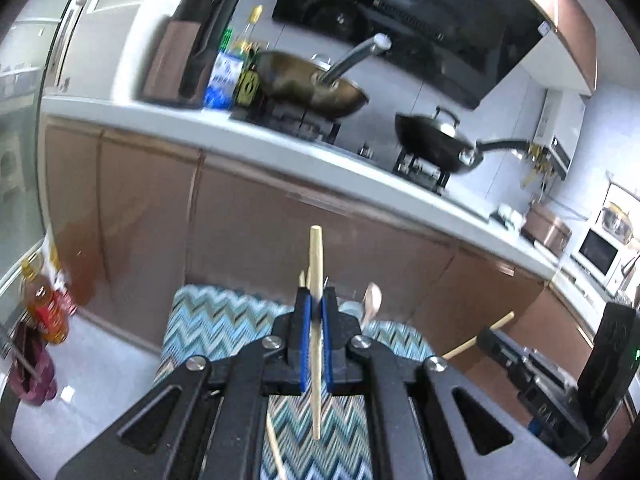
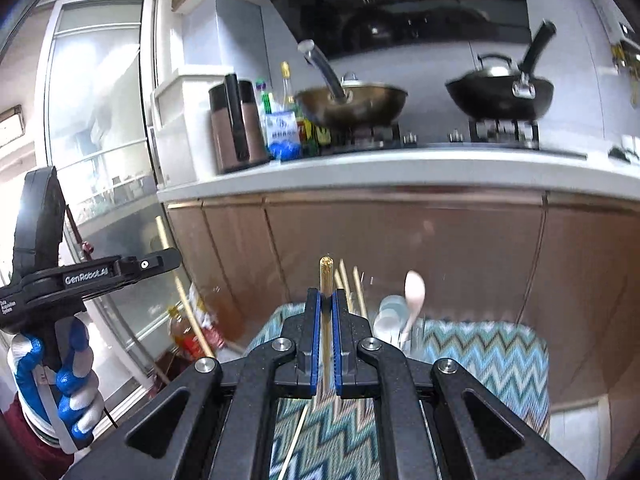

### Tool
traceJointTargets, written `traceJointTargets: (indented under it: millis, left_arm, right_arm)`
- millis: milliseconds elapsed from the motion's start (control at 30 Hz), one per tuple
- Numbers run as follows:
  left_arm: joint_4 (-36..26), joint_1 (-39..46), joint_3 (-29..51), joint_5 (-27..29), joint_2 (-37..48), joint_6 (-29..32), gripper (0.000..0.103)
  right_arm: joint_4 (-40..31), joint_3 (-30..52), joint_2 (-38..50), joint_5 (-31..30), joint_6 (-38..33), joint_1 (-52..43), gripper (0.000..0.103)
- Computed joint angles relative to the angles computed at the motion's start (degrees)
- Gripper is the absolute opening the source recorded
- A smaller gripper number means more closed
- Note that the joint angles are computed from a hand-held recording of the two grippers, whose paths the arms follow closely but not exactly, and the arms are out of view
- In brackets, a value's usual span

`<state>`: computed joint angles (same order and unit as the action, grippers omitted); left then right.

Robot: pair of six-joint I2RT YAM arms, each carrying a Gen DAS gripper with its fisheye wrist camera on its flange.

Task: Organize utensils
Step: 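Lower both held chopsticks into the clear holder with both tools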

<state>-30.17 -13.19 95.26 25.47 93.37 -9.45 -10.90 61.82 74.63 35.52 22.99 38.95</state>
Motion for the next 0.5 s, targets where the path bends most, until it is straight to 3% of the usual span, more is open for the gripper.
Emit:
traceJointTargets:
  millis: [233,500]
  left_arm:
    - [9.05,-5.7,10.64,-7.53,12.12,-3.7,0.005]
    - [12.16,-9.91,24.21,-13.86,27.3,-3.81,0.005]
  right_arm:
    - [8.74,3.83,6.35,-6.87,-7.46,-8.79,0.005]
    - [11.95,9.2,16.18,-13.63,-10.03,-16.04,0.005]
